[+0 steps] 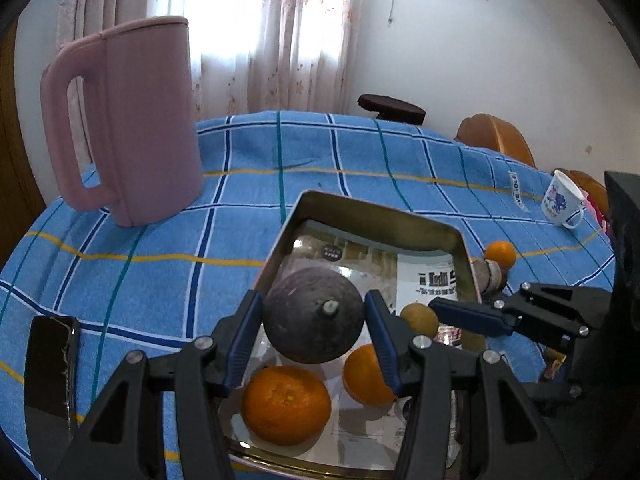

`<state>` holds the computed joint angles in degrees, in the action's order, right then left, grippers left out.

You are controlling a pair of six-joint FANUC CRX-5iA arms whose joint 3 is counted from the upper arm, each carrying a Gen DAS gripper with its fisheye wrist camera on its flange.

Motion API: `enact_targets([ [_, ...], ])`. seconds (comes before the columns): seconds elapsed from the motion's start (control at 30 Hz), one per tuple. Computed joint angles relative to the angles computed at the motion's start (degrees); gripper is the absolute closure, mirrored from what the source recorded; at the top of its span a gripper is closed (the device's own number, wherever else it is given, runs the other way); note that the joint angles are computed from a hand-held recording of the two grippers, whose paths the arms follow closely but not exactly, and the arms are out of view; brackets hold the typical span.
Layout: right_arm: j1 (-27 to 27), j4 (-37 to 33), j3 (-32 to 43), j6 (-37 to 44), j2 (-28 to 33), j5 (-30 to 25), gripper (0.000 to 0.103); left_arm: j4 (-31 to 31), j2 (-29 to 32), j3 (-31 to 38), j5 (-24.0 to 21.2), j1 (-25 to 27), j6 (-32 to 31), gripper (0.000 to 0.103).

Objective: Organize fruits
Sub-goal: 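Lower both fruits into the tin box and open both grippers, then grasp the brown dried fruit with the right gripper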

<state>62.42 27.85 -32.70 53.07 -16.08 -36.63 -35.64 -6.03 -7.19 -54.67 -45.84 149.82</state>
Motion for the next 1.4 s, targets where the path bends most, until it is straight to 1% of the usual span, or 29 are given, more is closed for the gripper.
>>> enact_targets([
  [0.1,0.5,2.0,-0.7,-1.8,-0.1,0.1,0.073,0.8,0.5,0.0,0.0,0.3,-0.8,0.048],
  [0.17,0.5,2.4,-1.2,-2.8,-0.5,0.7,0.068,0.5,0.9,0.2,-0.2,0.0,-0.7,0.048],
  [0.2,0.5,2.9,-1.6,-3.4,-0.8,1.0,0.061,0.0,1.0,0.4,-0.6,-0.4,-0.2,0.048],
  [0.23,0.6,3.7,-2.1,-4.1,-1.2,1.4,0.052,-0.8,0.9,0.4,-0.7,-0.9,0.7,0.046],
  [0.27,0.8,4.3,-2.8,-4.7,-2.0,1.8,0.047,-1.8,0.8,0.6,-1.2,-1.6,1.7,0.044],
  [0.3,1.2,5.9,-4.0,-6.2,-3.3,2.1,0.041,-2.6,0.6,0.8,-1.8,-2.2,2.2,0.039],
  [0.33,1.4,7.1,-4.8,-7.3,-4.2,2.3,0.041,-4.0,0.3,0.9,-2.4,-3.2,3.2,0.035],
  [0.4,2.0,10.7,-7.9,-10.1,-8.1,2.4,0.041,-7.3,-0.9,0.8,-3.2,-5.7,6.2,0.032],
  [0.43,2.1,12.2,-9.2,-11.5,-9.8,2.1,0.041,-9.6,-1.5,0.9,-4.3,-7.5,8.2,0.028],
  [0.47,2.3,13.9,-10.8,-13.1,-12.2,1.6,0.041,-12.1,-2.0,1.1,-5.6,-9.7,10.5,0.026],
  [0.53,2.6,15.0,-14.2,-14.8,-18.1,0.0,0.04,-16.1,-2.2,1.4,-7.9,-13.2,14.0,0.016],
  [0.6,3.3,18.0,-17.6,-18.3,-23.5,-3.5,0.04,-19.9,-2.0,1.8,-9.8,-17.3,17.5,0.013],
  [0.67,4.7,19.9,-20.6,-21.3,-29.0,-8.3,0.04,-21.8,-1.5,2.1,-10.5,-19.6,19.4,0.012],
  [0.77,6.5,19.1,-23.1,-23.5,-34.1,-14.0,0.04,-24.2,0.3,3.0,-11.2,-23.0,22.3,0.011],
  [0.8,6.9,18.3,-23.5,-23.6,-34.9,-15.2,0.04,-24.5,0.7,3.2,-11.4,-23.7,22.6,0.011],
  [0.83,7.3,17.5,-23.9,-23.7,-35.4,-15.9,0.04,-24.6,1.4,3.7,-11.1,-24.2,22.7,0.011],
  [0.9,7.3,16.1,-24.3,-23.5,-35.5,-15.6,0.04,-24.6,2.8,4.7,-11.0,-24.9,22.7,0.011],
  [1.03,6.3,13.3,-23.5,-21.7,-33.0,-13.6,0.04,-23.2,4.8,6.0,-10.2,-24.8,21.2,0.01],
  [1.17,5.8,11.1,-22.3,-19.8,-30.6,-13.4,0.041,-22.3,5.7,6.6,-9.6,-24.6,20.4,0.01],
  [1.2,5.7,10.9,-21.9,-19.6,-30.0,-13.9,0.042,-22.0,5.9,6.6,-9.1,-24.3,20.2,0.01],
  [1.27,5.7,11.5,-21.9,-20.0,-29.6,-14.1,0.051,-21.1,6.3,6.8,-8.1,-23.8,19.6,0.01],
  [1.3,5.6,11.1,-21.9,-19.6,-29.8,-14.1,0.051,-20.9,6.6,7.0,-7.9,-23.7,19.4,0.01],
  [1.37,5.5,10.6,-22.1,-19.1,-30.4,-13.9,0.058,-20.1,7.4,7.7,-7.1,-23.4,18.4,0.01],
  [1.4,5.6,11.1,-22.4,-19.7,-31.0,-13.9,0.058,-19.9,7.6,7.9,-6.9,-23.4,18.0,0.01],
])
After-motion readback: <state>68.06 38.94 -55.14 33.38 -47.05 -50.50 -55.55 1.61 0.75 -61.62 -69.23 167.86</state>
